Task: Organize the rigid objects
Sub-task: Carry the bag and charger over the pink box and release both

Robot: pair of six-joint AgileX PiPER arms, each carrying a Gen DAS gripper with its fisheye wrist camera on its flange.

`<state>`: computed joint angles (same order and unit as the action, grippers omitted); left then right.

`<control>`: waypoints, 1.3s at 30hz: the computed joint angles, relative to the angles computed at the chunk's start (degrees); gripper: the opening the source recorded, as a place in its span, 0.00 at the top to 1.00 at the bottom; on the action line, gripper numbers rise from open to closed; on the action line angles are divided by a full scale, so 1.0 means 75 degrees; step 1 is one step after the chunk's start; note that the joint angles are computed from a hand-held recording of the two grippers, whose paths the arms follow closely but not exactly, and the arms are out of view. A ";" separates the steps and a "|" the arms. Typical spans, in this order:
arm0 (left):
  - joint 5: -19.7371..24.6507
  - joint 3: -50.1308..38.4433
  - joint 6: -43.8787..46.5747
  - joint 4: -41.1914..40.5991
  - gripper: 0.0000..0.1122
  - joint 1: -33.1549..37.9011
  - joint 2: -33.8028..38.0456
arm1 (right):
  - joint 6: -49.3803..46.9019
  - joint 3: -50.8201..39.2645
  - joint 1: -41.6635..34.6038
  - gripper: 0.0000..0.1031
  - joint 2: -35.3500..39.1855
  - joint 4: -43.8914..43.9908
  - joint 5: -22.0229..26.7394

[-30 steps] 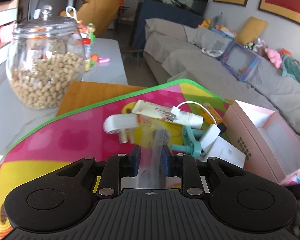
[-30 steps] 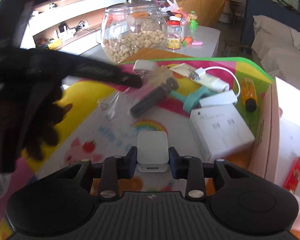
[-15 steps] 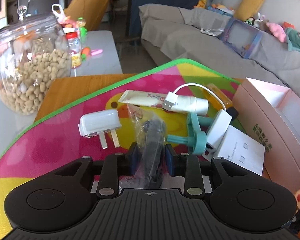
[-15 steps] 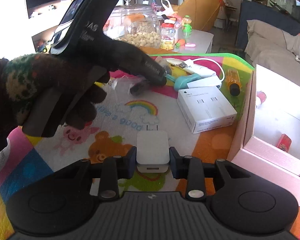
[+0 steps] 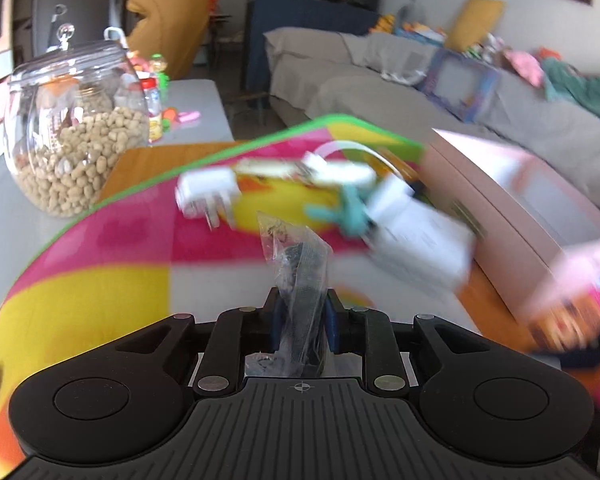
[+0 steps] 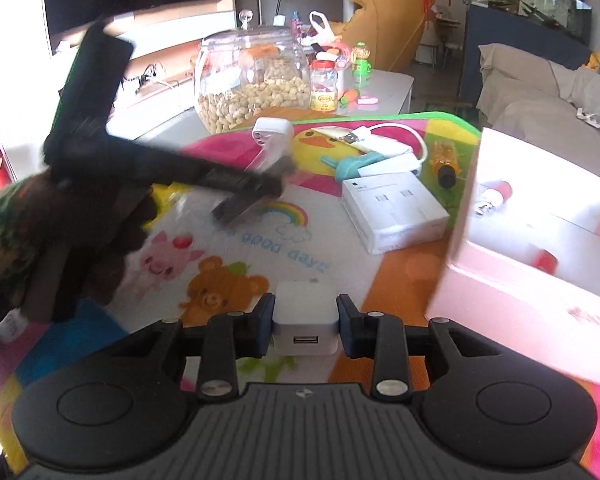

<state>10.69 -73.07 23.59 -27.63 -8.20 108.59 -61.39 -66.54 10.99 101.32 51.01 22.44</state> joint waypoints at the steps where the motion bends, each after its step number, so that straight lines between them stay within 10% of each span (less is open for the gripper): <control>1: -0.0007 0.0438 0.0471 -0.0426 0.79 -0.0087 -0.0344 | -0.0241 0.0266 -0.0105 0.69 -0.0229 0.0238 -0.0002; 5: 0.0413 0.1871 0.2274 -0.1947 0.79 -0.0551 -0.1643 | -0.1363 0.1323 -0.0584 0.69 -0.1146 0.1202 -0.0093; 12: 0.0892 0.2425 0.1974 -0.1740 0.79 -0.1615 -0.2752 | -0.2216 0.2487 -0.1989 0.69 -0.2615 0.2239 0.0173; 29: 0.1525 -0.4760 -0.1734 0.1683 0.74 -0.2693 0.0631 | -0.3827 0.3054 -0.4306 0.69 -0.3262 0.3871 0.0935; 39: 0.0748 -0.2569 -0.0714 0.0471 0.74 -0.2083 -0.0095 | -0.3370 0.1997 -0.3764 0.69 -0.2602 0.4013 0.0524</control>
<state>16.30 -92.34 18.24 -24.09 -23.83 107.87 -86.66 -51.57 -17.24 81.80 81.11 26.37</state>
